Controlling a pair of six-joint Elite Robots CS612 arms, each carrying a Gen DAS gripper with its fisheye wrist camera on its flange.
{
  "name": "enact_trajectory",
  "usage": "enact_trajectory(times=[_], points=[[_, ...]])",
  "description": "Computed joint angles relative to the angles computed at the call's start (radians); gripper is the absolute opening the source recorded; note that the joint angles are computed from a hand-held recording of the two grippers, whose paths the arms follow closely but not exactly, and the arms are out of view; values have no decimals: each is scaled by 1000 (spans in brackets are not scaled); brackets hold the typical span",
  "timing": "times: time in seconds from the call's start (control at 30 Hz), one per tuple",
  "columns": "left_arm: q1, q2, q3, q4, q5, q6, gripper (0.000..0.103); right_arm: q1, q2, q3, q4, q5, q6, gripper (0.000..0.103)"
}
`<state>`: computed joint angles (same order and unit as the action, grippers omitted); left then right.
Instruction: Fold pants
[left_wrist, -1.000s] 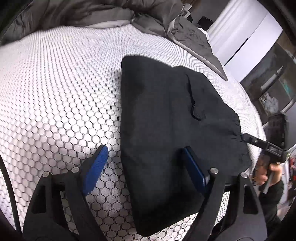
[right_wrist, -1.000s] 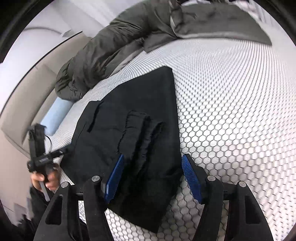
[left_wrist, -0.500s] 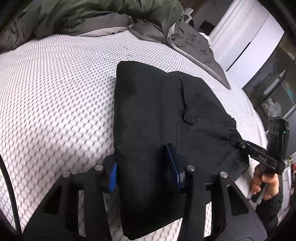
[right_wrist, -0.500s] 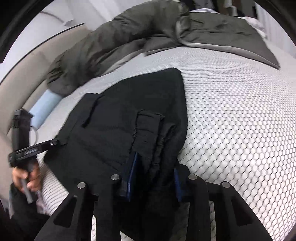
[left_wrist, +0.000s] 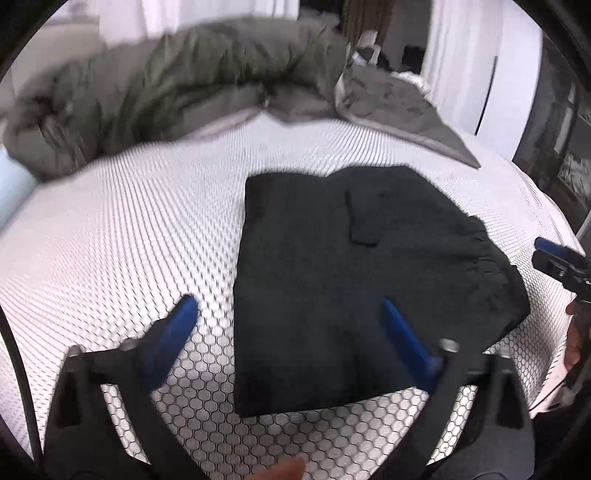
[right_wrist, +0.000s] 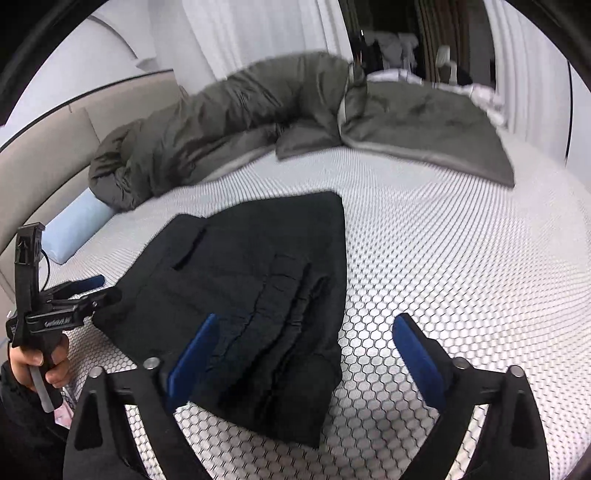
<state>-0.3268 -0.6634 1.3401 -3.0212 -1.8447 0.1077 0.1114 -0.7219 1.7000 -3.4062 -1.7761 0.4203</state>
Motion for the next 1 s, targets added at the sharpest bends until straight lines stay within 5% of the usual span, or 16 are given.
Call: enact_trajectory(times=[0.33, 0.57, 1.0], points=[[-6, -67, 154, -214, 12, 6, 102, 47, 5, 63, -254, -56, -55, 103], [-7, -90, 227, -348, 29, -15, 102, 72, 12, 69, -304, -129, -77, 103], [-7, -83, 228, -385, 13, -13, 102, 82, 23, 55, -325, -131, -102, 103]])
